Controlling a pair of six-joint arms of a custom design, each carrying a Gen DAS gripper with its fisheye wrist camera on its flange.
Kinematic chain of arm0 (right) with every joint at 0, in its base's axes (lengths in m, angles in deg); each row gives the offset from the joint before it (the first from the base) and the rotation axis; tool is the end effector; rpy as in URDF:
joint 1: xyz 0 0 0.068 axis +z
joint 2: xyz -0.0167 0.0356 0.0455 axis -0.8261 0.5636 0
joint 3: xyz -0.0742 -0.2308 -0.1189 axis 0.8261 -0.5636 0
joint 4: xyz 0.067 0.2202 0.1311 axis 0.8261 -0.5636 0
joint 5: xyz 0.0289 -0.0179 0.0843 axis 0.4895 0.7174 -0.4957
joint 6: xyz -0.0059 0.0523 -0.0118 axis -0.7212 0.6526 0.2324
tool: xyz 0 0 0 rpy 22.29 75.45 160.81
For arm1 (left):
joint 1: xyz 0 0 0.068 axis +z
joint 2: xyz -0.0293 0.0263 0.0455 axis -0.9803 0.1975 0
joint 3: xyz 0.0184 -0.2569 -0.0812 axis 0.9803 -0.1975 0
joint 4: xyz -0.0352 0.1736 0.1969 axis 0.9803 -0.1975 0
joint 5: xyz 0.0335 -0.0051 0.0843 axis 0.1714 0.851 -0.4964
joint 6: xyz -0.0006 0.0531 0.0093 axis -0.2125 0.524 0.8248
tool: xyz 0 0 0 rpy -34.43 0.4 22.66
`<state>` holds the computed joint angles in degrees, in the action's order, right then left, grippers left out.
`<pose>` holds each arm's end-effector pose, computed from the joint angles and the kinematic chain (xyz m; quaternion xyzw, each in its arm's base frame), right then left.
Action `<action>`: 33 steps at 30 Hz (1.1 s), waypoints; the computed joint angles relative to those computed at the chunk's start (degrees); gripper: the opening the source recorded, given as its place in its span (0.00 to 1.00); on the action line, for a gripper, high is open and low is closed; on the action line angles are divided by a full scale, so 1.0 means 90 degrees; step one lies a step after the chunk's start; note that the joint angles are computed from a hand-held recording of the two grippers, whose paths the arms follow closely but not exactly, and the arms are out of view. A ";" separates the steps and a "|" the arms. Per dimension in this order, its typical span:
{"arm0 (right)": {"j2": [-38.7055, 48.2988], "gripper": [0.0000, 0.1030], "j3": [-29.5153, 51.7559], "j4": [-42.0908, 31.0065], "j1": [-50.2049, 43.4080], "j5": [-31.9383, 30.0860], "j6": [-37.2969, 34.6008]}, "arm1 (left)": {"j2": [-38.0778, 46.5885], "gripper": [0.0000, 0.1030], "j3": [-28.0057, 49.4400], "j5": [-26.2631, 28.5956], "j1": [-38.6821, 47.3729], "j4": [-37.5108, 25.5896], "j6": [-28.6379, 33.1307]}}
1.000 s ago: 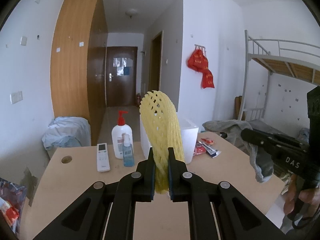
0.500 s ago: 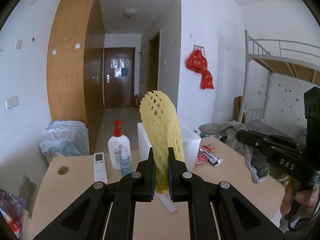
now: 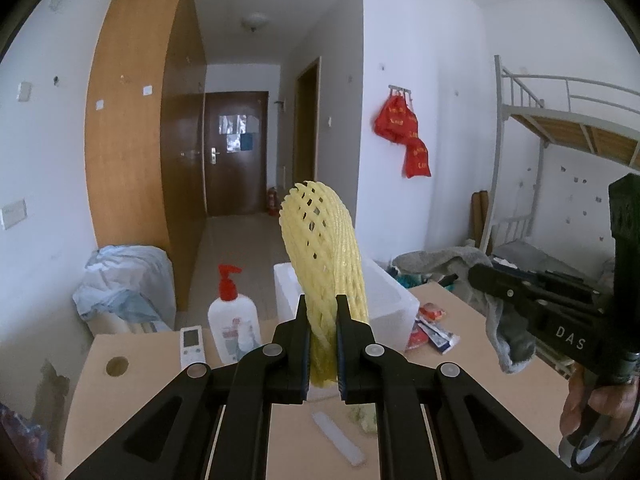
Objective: Organize soft objects
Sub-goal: 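Carry the yellow net and grey sock with both tools over the foam box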
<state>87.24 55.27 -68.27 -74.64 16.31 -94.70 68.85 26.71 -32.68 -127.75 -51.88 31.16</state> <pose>0.2149 -0.0419 0.2753 -0.2790 0.7691 0.2491 0.5183 0.1440 -0.1241 0.2985 -0.0637 0.8194 0.0232 0.5691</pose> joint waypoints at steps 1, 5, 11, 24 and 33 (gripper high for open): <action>0.0047 0.14 0.0029 0.0106 0.0077 0.0066 0.0089 | 0.0043 0.10 0.0007 0.0145 0.0170 0.0154 0.0153; 0.0268 0.14 0.0155 0.0571 0.0531 0.0448 0.0480 | 0.0290 0.10 0.0038 0.0755 0.0817 0.0722 0.0613; 0.0661 0.14 0.0316 0.1076 0.0987 0.0868 0.0774 | 0.0722 0.10 0.0162 0.1583 0.1688 0.1268 0.1052; 0.1826 0.14 0.1028 0.1668 0.1573 0.1398 0.1292 | 0.1895 0.10 0.0687 0.2754 0.2936 0.1980 0.1423; 0.2451 0.14 0.1331 0.1898 0.1862 0.1772 0.1400 | 0.2650 0.10 0.0968 0.3315 0.3400 0.2437 0.1645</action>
